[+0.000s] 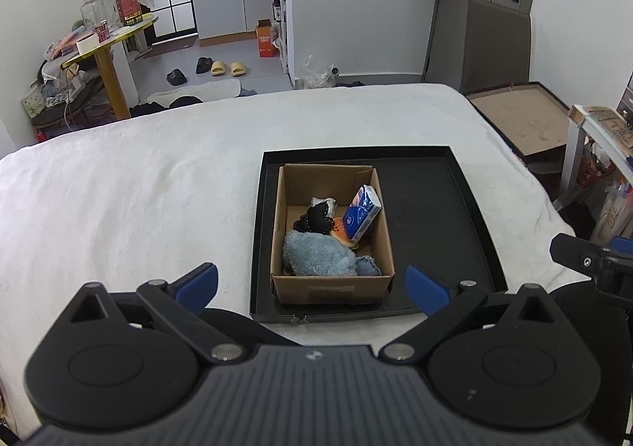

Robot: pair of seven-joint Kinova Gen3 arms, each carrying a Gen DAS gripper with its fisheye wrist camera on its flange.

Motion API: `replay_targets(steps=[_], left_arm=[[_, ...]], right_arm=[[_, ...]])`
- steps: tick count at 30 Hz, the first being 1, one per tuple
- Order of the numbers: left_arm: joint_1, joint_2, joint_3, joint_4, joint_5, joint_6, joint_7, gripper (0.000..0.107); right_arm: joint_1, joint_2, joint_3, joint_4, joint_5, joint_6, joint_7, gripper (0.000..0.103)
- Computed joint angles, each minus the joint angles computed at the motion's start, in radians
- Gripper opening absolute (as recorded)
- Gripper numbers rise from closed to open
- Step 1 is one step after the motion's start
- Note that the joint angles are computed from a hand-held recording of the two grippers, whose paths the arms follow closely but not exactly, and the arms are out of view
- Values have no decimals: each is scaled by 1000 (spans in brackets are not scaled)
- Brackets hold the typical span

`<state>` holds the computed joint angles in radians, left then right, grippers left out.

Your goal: Organize soft objects

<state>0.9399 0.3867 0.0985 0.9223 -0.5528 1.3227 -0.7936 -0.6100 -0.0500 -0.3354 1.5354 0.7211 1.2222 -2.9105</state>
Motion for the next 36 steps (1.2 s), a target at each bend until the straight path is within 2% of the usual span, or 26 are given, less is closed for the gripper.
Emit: replay_targets(steps=[5,15,36], left_arm=[[8,-2,-1,1,-12,7,6,101],[7,-16,3,12,-18,15,19,101],[-2,-26,17,16,-13,8,3,101]], right_arm=[[-19,11,-14,-17,19,37,-4,103],[-38,13,-6,-26,9,23,14,103],[-65,23,-9,-41,32,55,-2,103]])
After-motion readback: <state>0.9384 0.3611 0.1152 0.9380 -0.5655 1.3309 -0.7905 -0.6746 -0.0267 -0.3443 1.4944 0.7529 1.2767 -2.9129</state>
